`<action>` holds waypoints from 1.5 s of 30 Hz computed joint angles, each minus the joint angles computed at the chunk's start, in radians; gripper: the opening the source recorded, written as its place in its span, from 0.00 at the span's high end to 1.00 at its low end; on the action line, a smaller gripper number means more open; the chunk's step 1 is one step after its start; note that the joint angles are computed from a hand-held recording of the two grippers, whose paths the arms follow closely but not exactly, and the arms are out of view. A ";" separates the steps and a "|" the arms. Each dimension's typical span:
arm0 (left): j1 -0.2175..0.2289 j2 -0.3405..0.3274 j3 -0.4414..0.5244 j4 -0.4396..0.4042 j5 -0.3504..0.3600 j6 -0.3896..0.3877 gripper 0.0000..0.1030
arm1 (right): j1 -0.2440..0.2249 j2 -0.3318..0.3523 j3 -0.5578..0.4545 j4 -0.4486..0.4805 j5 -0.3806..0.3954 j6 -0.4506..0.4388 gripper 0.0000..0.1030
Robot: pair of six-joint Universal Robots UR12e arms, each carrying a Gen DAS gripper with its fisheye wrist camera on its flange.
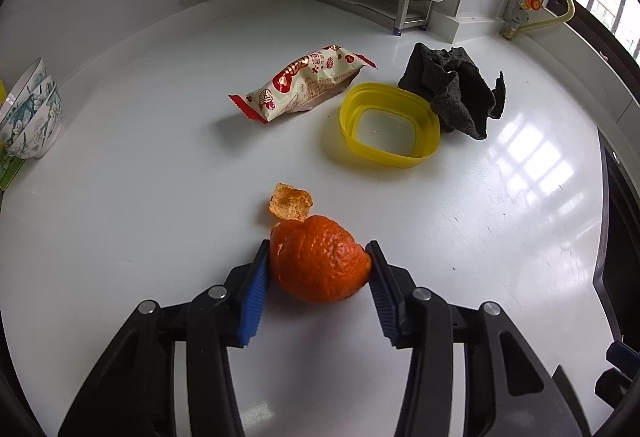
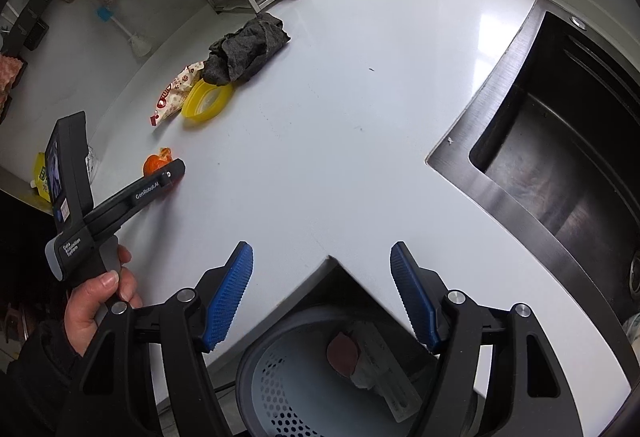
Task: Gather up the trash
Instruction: 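Grasp the orange peel with the left tool while the right tool grasps the black cloth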
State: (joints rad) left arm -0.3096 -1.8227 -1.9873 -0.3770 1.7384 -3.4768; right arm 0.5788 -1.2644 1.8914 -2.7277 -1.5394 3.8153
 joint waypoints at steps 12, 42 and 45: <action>0.049 0.027 -0.038 0.057 -0.108 0.151 0.70 | -0.007 0.148 -0.195 -0.081 0.005 0.000 0.34; 0.125 0.037 -0.074 0.106 -0.320 0.249 0.73 | -0.005 0.358 -0.516 0.125 -0.133 0.008 0.68; 0.126 0.036 -0.072 0.107 -0.325 0.246 0.76 | -0.005 0.347 -0.499 0.100 -0.133 0.006 0.78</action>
